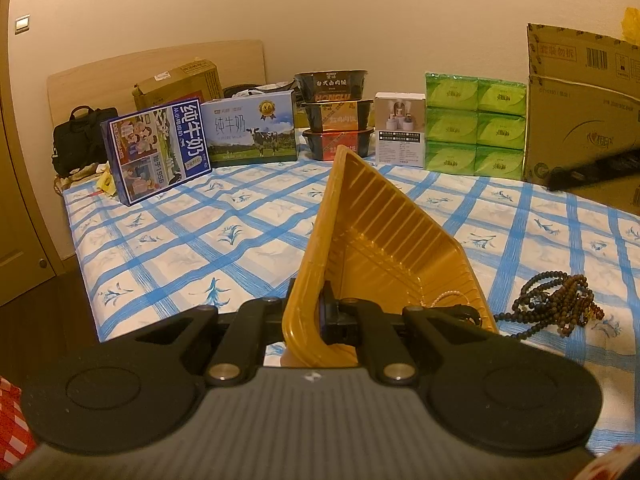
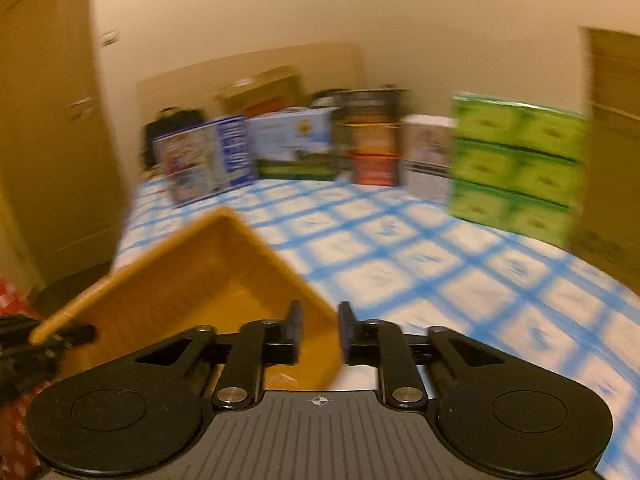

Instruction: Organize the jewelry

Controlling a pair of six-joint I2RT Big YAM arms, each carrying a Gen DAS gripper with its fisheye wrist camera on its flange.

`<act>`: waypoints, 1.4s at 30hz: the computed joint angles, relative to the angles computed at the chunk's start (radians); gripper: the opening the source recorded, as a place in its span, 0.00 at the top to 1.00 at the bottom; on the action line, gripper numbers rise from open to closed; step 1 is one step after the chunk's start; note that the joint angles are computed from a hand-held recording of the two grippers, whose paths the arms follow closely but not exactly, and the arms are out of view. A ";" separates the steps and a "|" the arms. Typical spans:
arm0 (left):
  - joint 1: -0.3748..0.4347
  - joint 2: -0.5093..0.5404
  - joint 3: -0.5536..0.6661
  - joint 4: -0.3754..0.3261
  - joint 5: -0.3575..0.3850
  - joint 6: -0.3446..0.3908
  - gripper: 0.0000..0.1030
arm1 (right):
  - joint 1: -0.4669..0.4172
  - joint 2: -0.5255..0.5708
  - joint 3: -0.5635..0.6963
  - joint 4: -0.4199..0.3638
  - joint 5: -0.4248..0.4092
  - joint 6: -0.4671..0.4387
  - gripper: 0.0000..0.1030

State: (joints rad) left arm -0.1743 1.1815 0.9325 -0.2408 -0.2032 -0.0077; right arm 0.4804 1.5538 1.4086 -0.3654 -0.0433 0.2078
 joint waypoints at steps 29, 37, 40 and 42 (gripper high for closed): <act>-0.004 -0.006 -0.002 -0.010 -0.013 0.013 0.94 | -0.096 -0.034 -0.273 -0.029 0.091 -0.057 0.81; -0.004 -0.008 -0.002 -0.012 -0.012 0.015 0.94 | -0.077 -0.018 -0.255 -0.046 0.129 -0.082 1.00; -0.004 -0.008 -0.001 -0.011 -0.013 0.016 0.94 | -0.072 -0.043 -0.266 -0.045 0.129 -0.079 1.00; -0.006 -0.006 0.000 -0.011 -0.015 0.013 0.94 | -0.069 -0.067 -0.276 -0.041 0.134 -0.072 1.00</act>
State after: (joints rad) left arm -0.1804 1.1759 0.9326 -0.2521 -0.2179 0.0053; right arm 0.4109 1.4871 1.1329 -0.4068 0.0902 0.1357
